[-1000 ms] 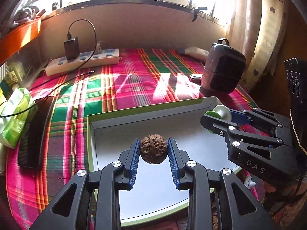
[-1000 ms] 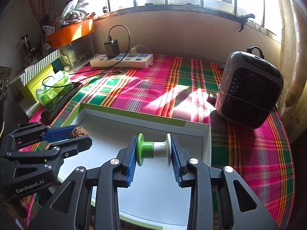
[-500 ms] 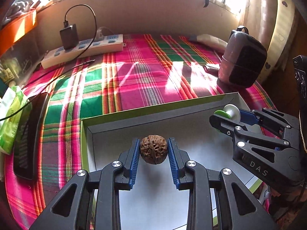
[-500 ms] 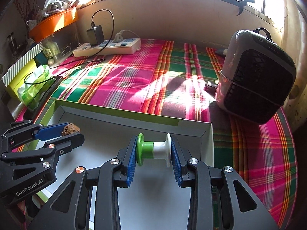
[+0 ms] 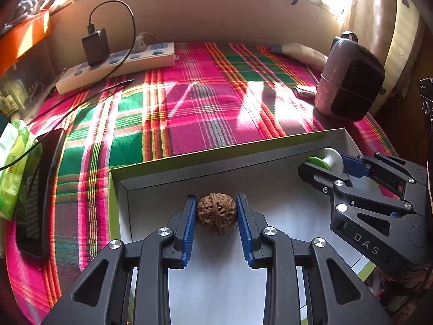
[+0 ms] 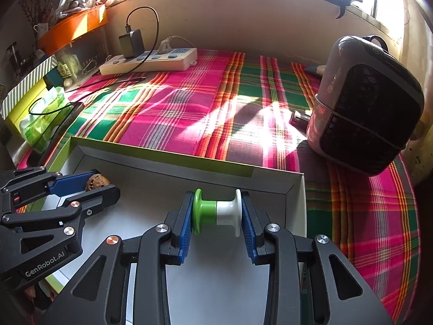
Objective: Organize objects
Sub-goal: 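Carry the walnut and the spool over the white tray with both grippers, then open the right gripper to drop the spool while the left gripper releases the walnut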
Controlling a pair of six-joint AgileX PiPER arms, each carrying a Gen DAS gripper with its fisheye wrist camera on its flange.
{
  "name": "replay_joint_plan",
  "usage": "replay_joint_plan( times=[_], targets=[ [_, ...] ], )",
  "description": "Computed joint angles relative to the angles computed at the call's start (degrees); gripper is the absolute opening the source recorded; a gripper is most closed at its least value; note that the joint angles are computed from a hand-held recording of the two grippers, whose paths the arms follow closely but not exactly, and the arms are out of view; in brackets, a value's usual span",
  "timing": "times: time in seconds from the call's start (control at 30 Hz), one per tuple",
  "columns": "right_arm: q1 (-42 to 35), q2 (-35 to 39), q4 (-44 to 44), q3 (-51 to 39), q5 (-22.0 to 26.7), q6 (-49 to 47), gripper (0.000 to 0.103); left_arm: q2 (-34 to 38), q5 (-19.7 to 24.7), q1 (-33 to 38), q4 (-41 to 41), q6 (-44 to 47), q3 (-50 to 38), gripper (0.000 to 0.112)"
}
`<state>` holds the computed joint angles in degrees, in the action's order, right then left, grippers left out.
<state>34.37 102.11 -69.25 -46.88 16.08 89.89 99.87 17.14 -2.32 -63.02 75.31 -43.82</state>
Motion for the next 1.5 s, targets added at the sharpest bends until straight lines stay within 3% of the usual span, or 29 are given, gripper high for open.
replay_joint_plan(
  times=[0.23, 0.37, 1.17, 1.5],
  targets=[
    [0.3, 0.0, -0.3, 0.1, 0.4, 0.5, 0.035, -0.2, 1.0, 0.5, -0.2, 0.4, 0.1, 0.028],
    [0.5, -0.7, -2.3, 0.9, 0.0, 3.2, 0.051, -1.3, 1.3, 0.6, -0.6, 0.9, 0.8, 0.03],
    [7.8, -8.7, -6.6, 8.1, 6.6, 14.4, 0.051, -11.7, 1.5, 3.2, -6.5, 7.3, 10.3, 0.032],
    [13.0, -13.4, -9.1, 12.9, 10.1, 21.8, 0.051, -19.1, 2.5, 6.5, -13.0, 15.5, 16.8, 0.032]
  ],
)
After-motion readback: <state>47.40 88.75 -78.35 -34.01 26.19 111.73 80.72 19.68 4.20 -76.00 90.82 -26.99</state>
